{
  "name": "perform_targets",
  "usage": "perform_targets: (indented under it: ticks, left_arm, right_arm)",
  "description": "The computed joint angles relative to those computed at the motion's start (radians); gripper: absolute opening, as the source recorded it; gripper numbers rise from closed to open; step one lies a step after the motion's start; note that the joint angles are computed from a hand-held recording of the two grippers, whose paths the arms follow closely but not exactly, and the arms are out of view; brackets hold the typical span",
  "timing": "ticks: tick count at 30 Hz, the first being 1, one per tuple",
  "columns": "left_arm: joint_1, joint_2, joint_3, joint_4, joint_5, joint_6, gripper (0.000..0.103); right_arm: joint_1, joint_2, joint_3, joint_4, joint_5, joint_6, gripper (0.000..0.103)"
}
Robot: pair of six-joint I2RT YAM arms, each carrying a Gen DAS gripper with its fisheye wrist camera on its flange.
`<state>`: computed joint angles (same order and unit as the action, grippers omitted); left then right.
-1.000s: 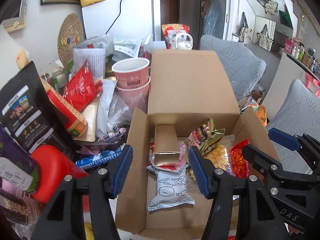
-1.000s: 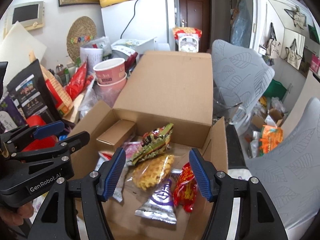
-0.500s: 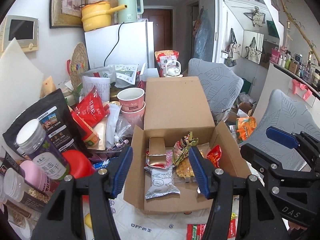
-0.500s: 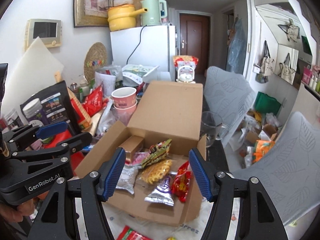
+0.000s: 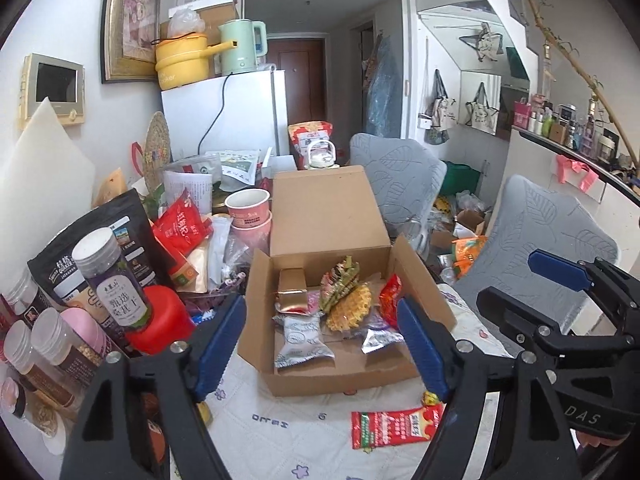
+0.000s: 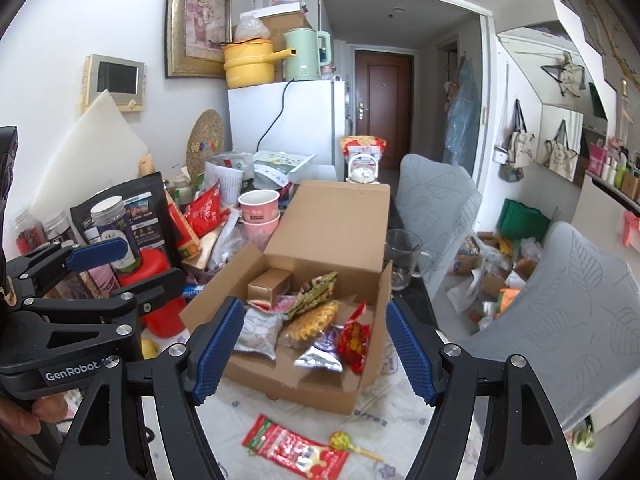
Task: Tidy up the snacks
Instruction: 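Withdraw both tools from the box toward the red packet and lollipop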
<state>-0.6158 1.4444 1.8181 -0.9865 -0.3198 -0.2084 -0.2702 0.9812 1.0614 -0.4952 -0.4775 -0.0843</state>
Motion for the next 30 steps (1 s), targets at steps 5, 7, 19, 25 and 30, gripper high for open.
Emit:
perform_targets:
  ticks: [5, 7, 19, 25, 30]
  left_arm:
    - [-0.061, -0.067, -0.063, -0.006, -0.015, -0.016, 0.078]
    - [-0.077, -0.091, -0.088, -0.004, -0.015, -0.018, 0.078]
    - [-0.207, -0.248, -0.274, -0.015, -0.061, -0.089, 0.078]
    - [-0.204, -0.31, -0.39, -0.008, -0.03, -0.14, 0.078]
    - [-0.202, -0.335, -0.477, 0.008, -0.004, -0.166, 0.078]
  right_arm:
    - [-0.077, -0.078, -0.056, -0.031, -0.053, -0.013, 0.075]
    - [-0.118, -0.113, -0.082, -0.045, -0.084, -0.019, 0.075]
    - [-0.288, -0.26, -0.236, -0.134, -0.241, -0.096, 0.075]
    - [-0.306, -0.298, -0.316, -0.154, -0.289, -0.148, 0.075]
    - [-0.262, -0.292, -0.387, -0.132, -0.271, -0.172, 0.075]
